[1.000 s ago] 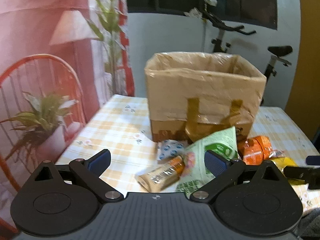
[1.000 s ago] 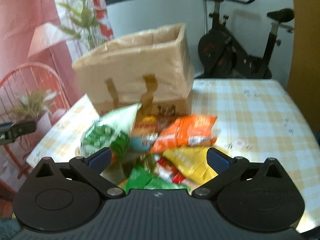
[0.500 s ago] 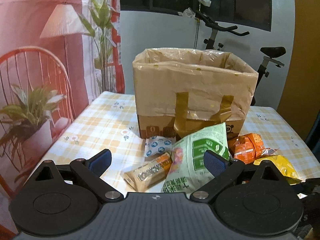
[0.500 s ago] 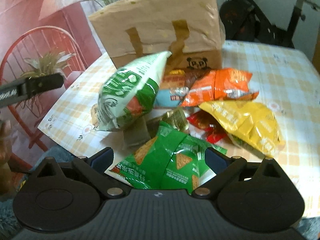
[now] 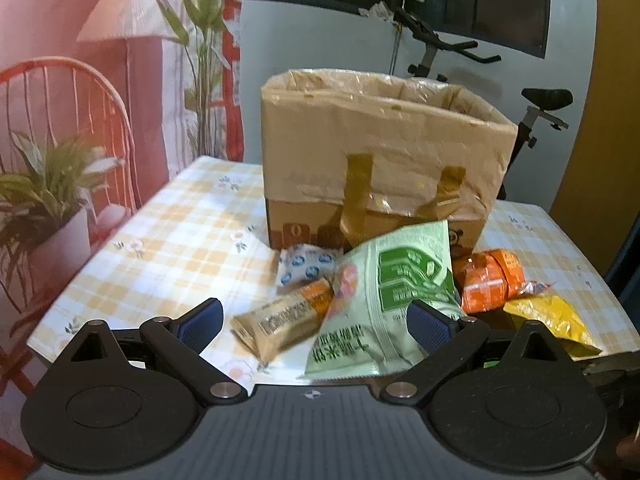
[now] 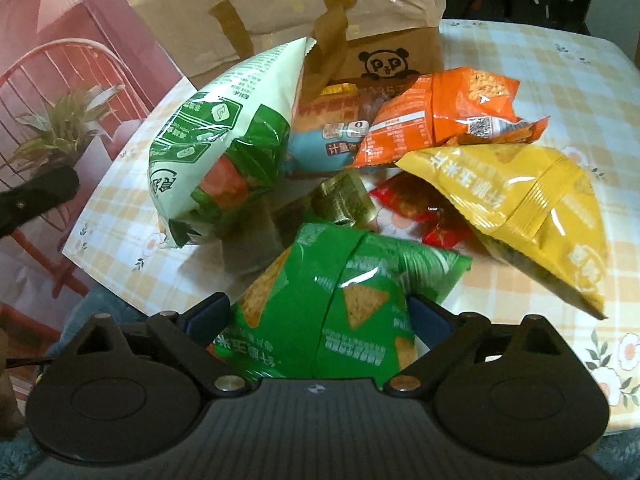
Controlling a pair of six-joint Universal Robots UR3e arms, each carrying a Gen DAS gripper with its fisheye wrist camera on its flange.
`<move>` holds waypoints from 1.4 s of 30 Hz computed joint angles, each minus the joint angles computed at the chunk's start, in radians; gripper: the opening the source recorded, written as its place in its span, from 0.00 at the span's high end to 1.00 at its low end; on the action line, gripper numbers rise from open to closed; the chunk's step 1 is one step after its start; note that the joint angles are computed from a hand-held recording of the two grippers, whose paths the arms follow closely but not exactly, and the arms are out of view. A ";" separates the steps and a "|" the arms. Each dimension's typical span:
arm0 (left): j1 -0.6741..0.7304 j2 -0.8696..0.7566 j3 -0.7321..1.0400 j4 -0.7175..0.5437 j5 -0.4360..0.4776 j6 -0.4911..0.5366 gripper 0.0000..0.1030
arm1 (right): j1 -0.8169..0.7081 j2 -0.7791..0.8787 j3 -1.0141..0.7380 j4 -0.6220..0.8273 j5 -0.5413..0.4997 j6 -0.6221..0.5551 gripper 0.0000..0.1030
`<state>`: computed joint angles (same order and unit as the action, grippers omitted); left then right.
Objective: Organize snacks
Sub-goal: 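Grasp the green chip bag with right tool while left tool grasps pale green bag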
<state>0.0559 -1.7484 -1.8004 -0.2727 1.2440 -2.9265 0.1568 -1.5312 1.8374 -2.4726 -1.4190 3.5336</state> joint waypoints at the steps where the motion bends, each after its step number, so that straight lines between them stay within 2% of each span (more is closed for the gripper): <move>1: 0.001 -0.001 0.000 -0.004 -0.003 0.001 0.03 | -0.002 -0.002 0.017 -0.030 0.003 -0.012 0.07; 5: 0.008 -0.005 0.000 -0.009 -0.010 -0.004 0.03 | 0.018 -0.003 0.048 -0.089 -0.016 -0.033 0.09; 10: 0.005 -0.005 0.004 -0.024 -0.001 -0.023 0.03 | 0.059 -0.034 0.090 -0.177 -0.075 -0.067 0.29; 13: 0.003 -0.008 0.010 -0.033 0.004 -0.026 0.03 | 0.066 -0.036 0.097 -0.189 -0.090 -0.088 0.30; 16: 0.004 -0.007 0.009 -0.033 0.004 -0.023 0.03 | 0.046 -0.046 0.108 -0.183 -0.076 -0.072 0.30; 19: 0.003 -0.010 0.010 -0.034 0.004 -0.024 0.03 | 0.029 -0.058 0.114 -0.171 -0.081 -0.034 0.25; 25: 0.008 -0.014 0.004 -0.028 -0.008 -0.031 0.04 | -0.039 -0.129 0.145 -0.110 -0.018 0.055 0.23; 29: 0.012 -0.018 0.000 -0.024 -0.011 -0.033 0.04 | -0.052 -0.130 0.119 -0.083 -0.011 0.088 0.23; 31: 0.014 -0.020 0.001 -0.024 -0.012 -0.035 0.04 | -0.047 -0.103 0.085 -0.066 -0.013 0.095 0.19; 37: 0.017 -0.031 0.009 -0.034 -0.019 -0.035 0.05 | -0.012 0.009 -0.024 -0.014 -0.038 0.059 0.18; 40: 0.017 -0.042 0.019 -0.041 -0.027 -0.035 0.06 | 0.009 0.063 -0.042 -0.031 -0.059 0.023 0.12; 42: 0.017 -0.055 0.039 -0.060 -0.042 -0.035 0.06 | 0.026 0.070 -0.029 -0.063 -0.084 -0.003 0.13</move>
